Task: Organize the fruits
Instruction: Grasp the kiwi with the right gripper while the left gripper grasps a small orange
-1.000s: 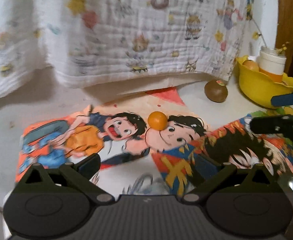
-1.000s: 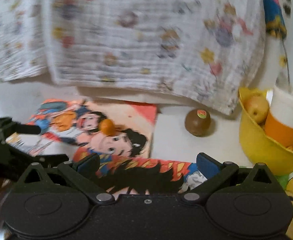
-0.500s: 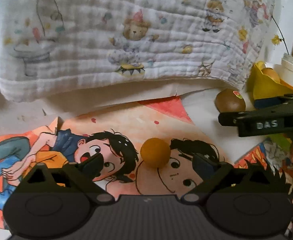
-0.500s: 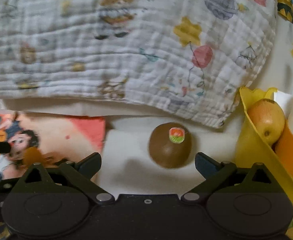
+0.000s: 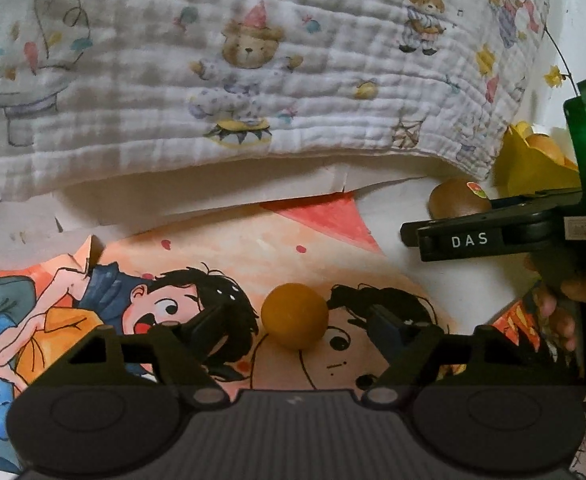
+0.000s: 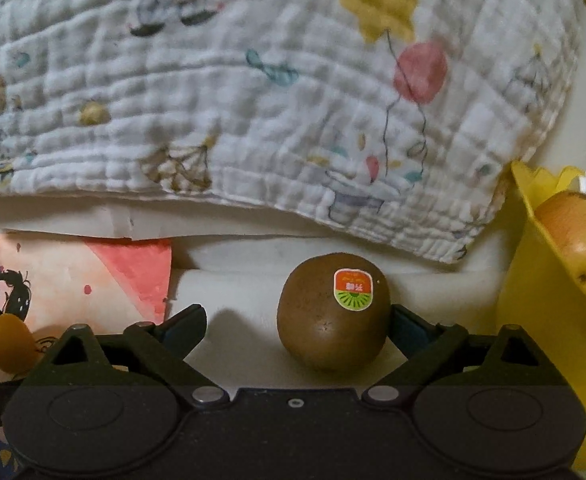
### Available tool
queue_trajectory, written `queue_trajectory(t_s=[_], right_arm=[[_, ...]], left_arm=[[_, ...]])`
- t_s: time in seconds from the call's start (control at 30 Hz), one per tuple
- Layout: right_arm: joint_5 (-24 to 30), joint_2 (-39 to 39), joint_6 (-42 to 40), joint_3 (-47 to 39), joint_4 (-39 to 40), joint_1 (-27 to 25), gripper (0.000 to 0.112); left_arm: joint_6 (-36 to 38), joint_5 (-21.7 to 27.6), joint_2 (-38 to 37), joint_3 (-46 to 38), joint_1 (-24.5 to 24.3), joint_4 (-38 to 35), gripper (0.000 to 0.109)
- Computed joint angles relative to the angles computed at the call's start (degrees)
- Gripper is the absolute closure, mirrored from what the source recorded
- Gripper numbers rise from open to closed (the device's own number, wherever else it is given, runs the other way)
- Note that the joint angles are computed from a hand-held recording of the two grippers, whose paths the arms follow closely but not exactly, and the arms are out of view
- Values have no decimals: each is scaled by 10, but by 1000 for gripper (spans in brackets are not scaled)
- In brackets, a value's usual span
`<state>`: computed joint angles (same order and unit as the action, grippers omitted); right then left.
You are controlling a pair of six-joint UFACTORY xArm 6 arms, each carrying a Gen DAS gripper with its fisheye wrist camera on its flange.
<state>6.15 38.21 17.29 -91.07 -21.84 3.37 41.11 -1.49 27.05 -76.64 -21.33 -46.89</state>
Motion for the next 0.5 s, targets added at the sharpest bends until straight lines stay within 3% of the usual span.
queue_trajectory(t_s=[0.17, 0.23, 0.37, 0.5], right_arm=[[-20, 24, -41, -9, 78, 0, 19], [-31, 27, -15, -7, 50, -5, 20], [-56, 16, -97, 18, 138, 1, 32], [-58, 14, -113, 18, 141, 4, 44]], left_arm=[[-5, -30, 9, 2, -8, 13, 39], [-28, -35, 10, 5, -7, 35, 42], [19, -42, 10, 4, -15, -13, 48], [113, -44, 10, -7, -25, -98, 64]])
